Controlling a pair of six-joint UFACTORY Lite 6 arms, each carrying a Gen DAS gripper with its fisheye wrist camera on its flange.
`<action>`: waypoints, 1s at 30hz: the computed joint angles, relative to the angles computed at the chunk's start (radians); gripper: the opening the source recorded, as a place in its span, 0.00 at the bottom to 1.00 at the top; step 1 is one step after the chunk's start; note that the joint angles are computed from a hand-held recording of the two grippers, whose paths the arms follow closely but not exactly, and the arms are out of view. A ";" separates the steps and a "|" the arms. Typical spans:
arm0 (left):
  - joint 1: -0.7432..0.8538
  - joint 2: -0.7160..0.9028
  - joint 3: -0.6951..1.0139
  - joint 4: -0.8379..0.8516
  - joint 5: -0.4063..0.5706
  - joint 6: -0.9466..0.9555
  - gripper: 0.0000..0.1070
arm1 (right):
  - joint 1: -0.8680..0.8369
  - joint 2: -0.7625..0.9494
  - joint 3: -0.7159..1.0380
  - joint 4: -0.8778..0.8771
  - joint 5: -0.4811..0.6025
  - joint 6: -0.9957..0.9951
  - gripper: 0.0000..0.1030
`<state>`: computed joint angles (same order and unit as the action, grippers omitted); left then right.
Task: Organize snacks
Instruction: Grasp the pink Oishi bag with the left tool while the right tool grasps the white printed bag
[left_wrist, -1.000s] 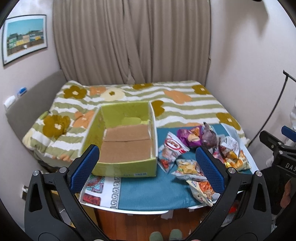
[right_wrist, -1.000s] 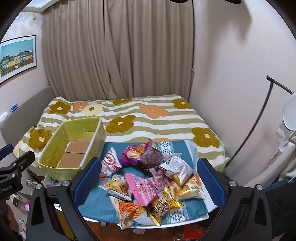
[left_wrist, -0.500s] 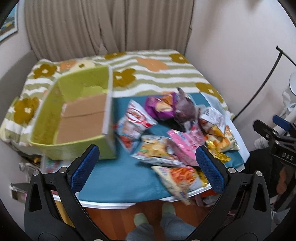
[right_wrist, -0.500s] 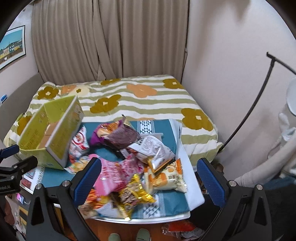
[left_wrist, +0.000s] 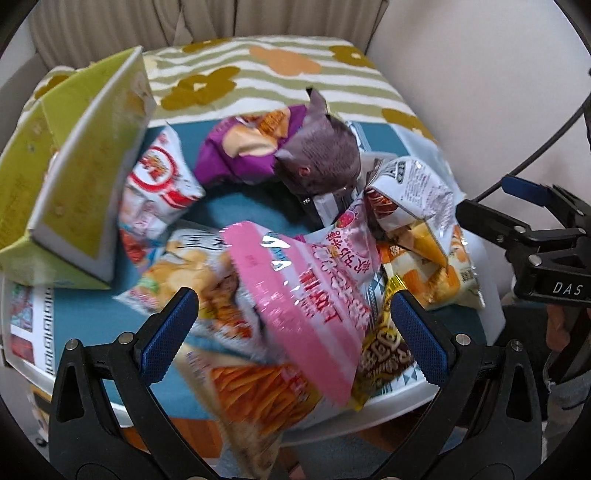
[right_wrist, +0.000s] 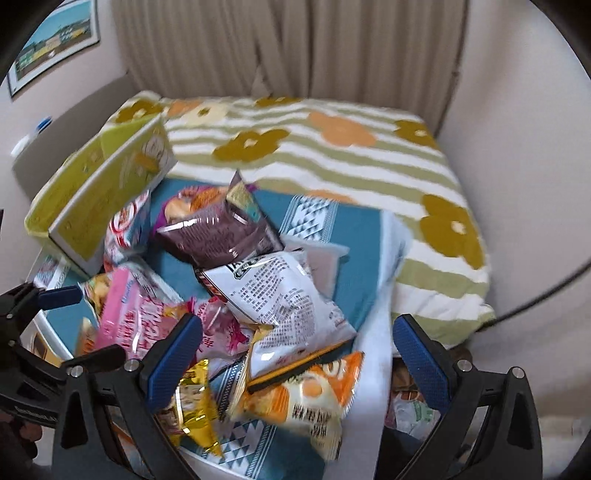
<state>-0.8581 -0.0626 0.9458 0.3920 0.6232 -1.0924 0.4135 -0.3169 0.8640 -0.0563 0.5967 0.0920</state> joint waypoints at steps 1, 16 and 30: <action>0.000 0.035 0.017 0.006 -0.006 -0.008 0.95 | -0.017 0.033 0.004 0.045 -0.018 -0.068 1.00; 0.009 0.282 0.141 -0.009 -0.012 0.004 0.76 | -0.132 0.319 0.077 0.410 -0.078 -0.597 1.00; -0.001 0.263 0.129 0.007 -0.006 -0.016 0.68 | -0.152 0.382 0.104 0.582 -0.056 -0.783 0.69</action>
<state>-0.8590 0.1999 1.0751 0.3989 0.6173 -1.1084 0.2617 0.0649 0.9677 0.5257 0.5405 -0.6909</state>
